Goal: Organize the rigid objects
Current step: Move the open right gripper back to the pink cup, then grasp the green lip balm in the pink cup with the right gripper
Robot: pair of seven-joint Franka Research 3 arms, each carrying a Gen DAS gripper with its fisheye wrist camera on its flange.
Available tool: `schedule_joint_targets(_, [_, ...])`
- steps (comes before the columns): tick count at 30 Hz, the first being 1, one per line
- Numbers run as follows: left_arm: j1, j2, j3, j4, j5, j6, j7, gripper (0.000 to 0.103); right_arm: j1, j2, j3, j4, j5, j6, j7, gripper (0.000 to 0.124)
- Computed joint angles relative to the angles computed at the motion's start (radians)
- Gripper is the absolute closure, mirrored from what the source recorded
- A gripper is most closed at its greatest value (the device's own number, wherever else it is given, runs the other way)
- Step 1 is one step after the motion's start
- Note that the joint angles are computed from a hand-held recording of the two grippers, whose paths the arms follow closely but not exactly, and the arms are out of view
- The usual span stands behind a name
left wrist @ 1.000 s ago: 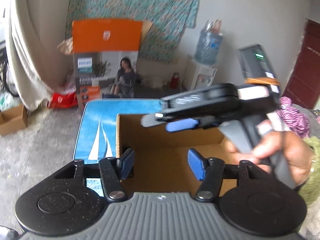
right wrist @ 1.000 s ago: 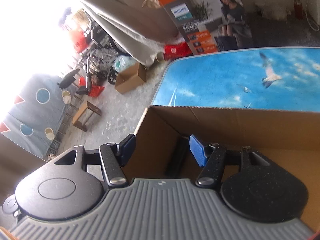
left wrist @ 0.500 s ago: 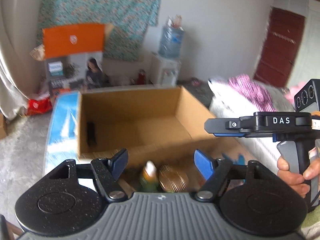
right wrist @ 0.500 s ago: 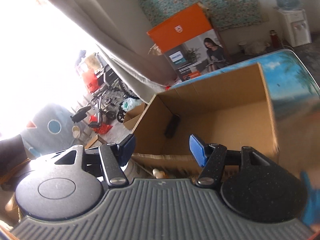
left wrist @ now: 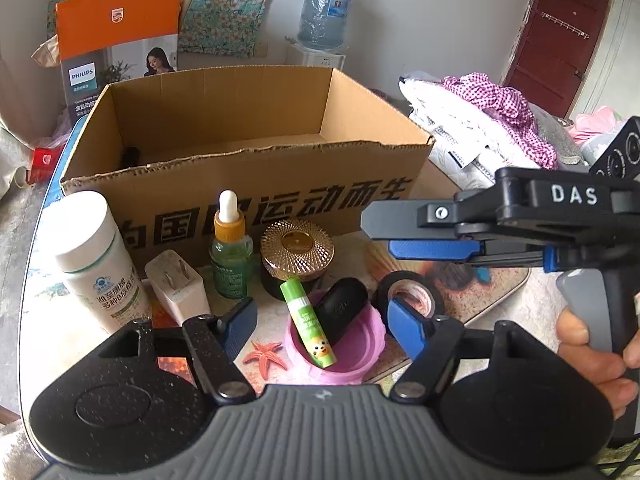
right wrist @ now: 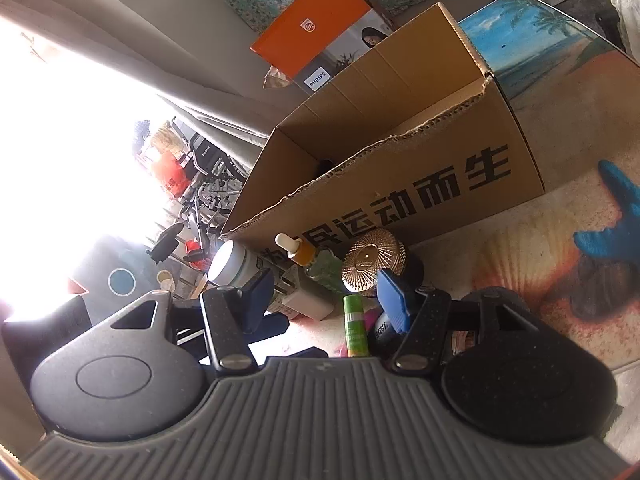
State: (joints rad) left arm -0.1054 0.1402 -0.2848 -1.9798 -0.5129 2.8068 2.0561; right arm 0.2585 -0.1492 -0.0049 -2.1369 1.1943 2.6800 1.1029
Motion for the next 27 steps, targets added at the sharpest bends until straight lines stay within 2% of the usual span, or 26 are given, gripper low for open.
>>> schedule_joint_targets(9, [-0.011,0.006,0.006,-0.005,0.083,0.006,-0.065,0.030,-0.032,0.076,0.001,0.091,-0.008,-0.062,0.027,0.067])
schedule_joint_targets(27, [-0.007,0.018,-0.007,0.000,0.128,0.014,-0.089,0.030,-0.047,0.083,0.010,0.089,0.031,-0.066,0.000,0.066])
